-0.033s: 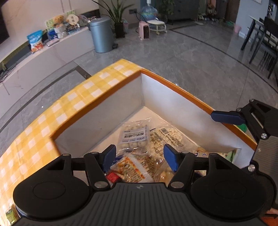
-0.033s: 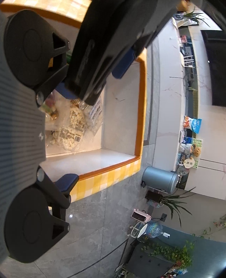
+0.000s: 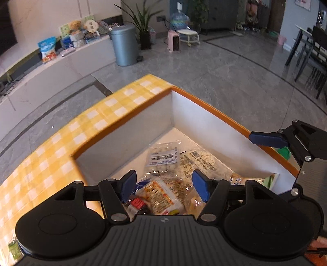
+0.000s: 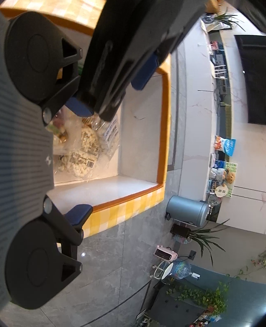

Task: Organize snacks
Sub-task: 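Open the right tool to drop the puffed-snack bag while the left tool releases the yogurt-ball bag, then move both tools back to the green raisin pack and white spicy-strip packet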

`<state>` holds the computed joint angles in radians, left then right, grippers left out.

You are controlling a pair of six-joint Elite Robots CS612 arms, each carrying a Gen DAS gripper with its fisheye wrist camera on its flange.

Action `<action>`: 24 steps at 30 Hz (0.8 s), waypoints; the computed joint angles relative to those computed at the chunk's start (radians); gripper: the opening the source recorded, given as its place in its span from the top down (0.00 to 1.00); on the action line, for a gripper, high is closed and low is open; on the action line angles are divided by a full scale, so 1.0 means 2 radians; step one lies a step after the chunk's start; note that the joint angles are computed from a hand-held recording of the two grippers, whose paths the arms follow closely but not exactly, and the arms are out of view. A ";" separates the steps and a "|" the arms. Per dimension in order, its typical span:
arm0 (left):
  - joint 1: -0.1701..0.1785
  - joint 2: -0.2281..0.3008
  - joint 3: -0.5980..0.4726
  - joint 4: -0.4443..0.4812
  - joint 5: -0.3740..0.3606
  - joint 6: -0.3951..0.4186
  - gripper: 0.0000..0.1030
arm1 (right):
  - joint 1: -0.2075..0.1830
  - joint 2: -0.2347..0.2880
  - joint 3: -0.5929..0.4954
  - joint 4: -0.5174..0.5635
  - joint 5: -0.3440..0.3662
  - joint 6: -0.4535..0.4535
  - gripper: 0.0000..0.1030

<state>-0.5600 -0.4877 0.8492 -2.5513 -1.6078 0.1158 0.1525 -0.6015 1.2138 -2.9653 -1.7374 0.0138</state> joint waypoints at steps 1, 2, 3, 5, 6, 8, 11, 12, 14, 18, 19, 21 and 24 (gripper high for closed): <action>0.001 -0.007 0.012 -0.012 0.001 -0.005 0.28 | 0.001 -0.002 0.003 -0.005 -0.001 0.004 0.13; 0.002 -0.013 0.024 -0.023 0.002 -0.010 0.28 | 0.003 -0.004 0.006 -0.011 -0.003 0.007 0.13; 0.003 -0.020 0.036 -0.033 0.004 -0.017 0.28 | 0.004 -0.006 0.010 -0.017 -0.005 0.010 0.12; 0.005 -0.034 0.060 -0.054 0.008 -0.031 0.28 | 0.008 -0.010 0.017 -0.028 -0.009 0.017 0.12; 0.006 -0.041 0.074 -0.065 0.010 -0.037 0.28 | 0.010 -0.013 0.022 -0.035 -0.010 0.020 0.12; 0.008 -0.055 0.099 -0.083 0.017 -0.049 0.28 | 0.013 -0.017 0.029 -0.046 -0.009 0.026 0.12; 0.012 -0.077 0.138 -0.108 0.025 -0.066 0.28 | 0.020 -0.024 0.042 -0.061 -0.011 0.039 0.12; 0.014 -0.084 0.151 -0.116 0.028 -0.074 0.28 | 0.023 -0.026 0.046 -0.067 -0.012 0.045 0.12; 0.017 -0.099 0.181 -0.140 0.033 -0.093 0.28 | 0.028 -0.030 0.055 -0.083 -0.012 0.060 0.12; 0.024 -0.126 0.233 -0.179 0.047 -0.132 0.28 | 0.037 -0.037 0.069 -0.110 -0.008 0.098 0.12; 0.026 -0.131 0.245 -0.190 0.053 -0.141 0.28 | 0.039 -0.038 0.071 -0.116 -0.005 0.107 0.12; 0.029 -0.142 0.268 -0.209 0.066 -0.157 0.27 | 0.045 -0.039 0.075 -0.129 0.001 0.122 0.12; 0.033 -0.155 0.299 -0.239 0.093 -0.185 0.27 | 0.056 -0.037 0.078 -0.153 0.000 0.131 0.12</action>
